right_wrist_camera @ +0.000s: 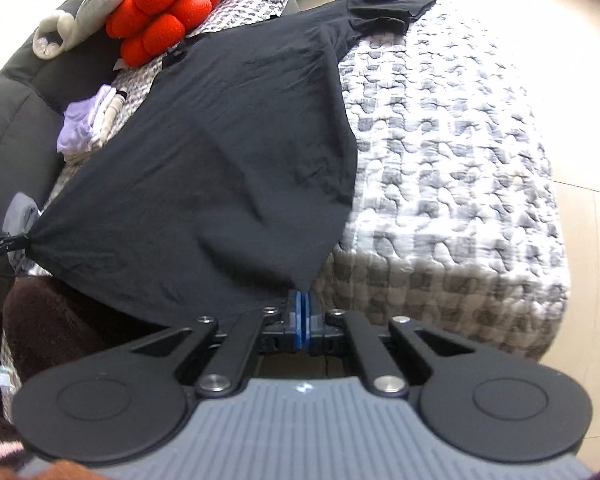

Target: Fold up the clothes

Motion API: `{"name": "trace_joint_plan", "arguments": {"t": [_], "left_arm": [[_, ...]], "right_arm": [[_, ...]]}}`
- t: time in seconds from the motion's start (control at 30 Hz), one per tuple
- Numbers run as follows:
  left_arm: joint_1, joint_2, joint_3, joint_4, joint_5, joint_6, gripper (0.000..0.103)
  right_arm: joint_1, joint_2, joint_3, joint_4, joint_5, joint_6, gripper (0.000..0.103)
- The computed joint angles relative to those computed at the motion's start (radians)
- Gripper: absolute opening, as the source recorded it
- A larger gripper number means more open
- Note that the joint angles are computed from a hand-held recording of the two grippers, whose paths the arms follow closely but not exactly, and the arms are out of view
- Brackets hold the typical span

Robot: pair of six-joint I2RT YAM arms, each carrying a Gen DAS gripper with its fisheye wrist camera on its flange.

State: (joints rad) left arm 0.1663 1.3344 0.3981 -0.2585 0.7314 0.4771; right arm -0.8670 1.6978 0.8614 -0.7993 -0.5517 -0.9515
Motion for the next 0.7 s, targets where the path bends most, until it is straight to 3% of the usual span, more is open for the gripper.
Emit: {"name": "trace_joint_plan", "arguments": {"t": [0.2,0.47,0.5,0.6,0.63,0.7], "left_arm": [[-0.084,0.175,0.068,0.003,-0.165,-0.044,0.001],[-0.197,0.394,0.147,0.047,-0.406,-0.082,0.002],[-0.204,0.41,0.155,0.049,-0.426,-0.078,0.002],[-0.188,0.427,0.172,0.047,-0.428,-0.057,0.01],[-0.168,0.415,0.173,0.042,-0.398,-0.048,0.018],[-0.134,0.379,0.167,0.043,-0.346,-0.039,0.037]], "right_arm": [[0.038,0.007,-0.033,0.007,0.101,0.031,0.002],[0.176,0.095,-0.077,0.12,0.262,0.126,0.005],[0.191,0.105,-0.07,0.121,0.281,0.134,0.015],[0.206,0.107,-0.051,0.116,0.291,0.135,0.019],[0.198,0.105,-0.037,0.1,0.272,0.13,0.034],[0.18,0.086,-0.021,0.08,0.23,0.114,0.054]]}}
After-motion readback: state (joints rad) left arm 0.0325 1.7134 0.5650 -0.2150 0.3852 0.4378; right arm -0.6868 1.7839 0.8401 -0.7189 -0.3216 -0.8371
